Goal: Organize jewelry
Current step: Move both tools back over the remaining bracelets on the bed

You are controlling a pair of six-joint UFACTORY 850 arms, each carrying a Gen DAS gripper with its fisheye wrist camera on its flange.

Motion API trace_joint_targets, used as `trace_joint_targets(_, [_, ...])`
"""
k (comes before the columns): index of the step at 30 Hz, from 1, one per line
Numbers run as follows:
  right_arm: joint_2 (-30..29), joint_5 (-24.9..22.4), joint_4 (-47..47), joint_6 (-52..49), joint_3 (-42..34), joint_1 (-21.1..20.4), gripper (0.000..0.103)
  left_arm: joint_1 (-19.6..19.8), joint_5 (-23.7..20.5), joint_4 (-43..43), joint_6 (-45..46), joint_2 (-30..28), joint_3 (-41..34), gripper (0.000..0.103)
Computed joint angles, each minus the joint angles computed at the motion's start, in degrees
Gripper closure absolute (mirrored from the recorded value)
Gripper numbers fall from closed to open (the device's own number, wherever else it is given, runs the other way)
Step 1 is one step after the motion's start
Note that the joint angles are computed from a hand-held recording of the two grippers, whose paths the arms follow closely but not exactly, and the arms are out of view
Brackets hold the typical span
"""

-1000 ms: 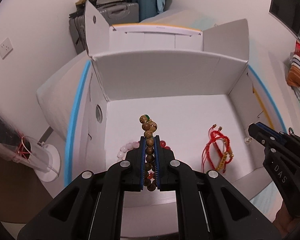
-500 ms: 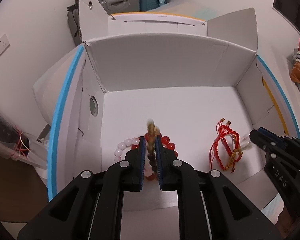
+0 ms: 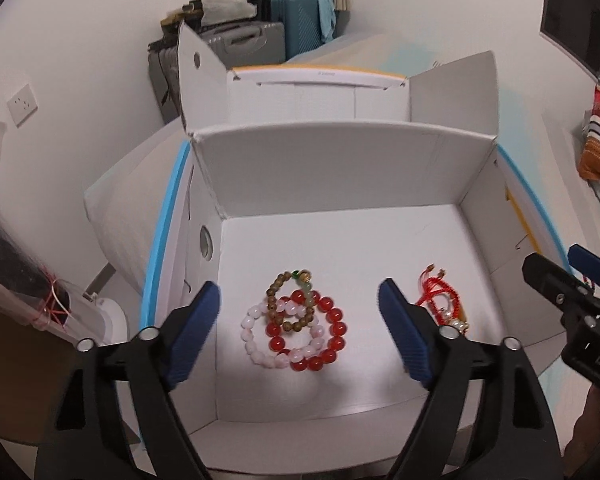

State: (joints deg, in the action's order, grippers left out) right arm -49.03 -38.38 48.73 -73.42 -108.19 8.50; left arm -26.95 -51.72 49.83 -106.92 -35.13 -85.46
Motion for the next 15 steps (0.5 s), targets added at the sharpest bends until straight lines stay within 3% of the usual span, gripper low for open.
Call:
trace_joint_targets(7, [-0.8,-0.7,2.2,-0.9,-3.2,-2.7,0.008,-2.1,-2.9,3.1,0.6,-2.3,-5.8,0.006])
trace_joint_targets(15, [-5.9,-2.3,-0.7,4.5,-13.3,-6.3,0.008,-3.6,-5.1,2.9,6.7,-9.0,-17.9,0.006])
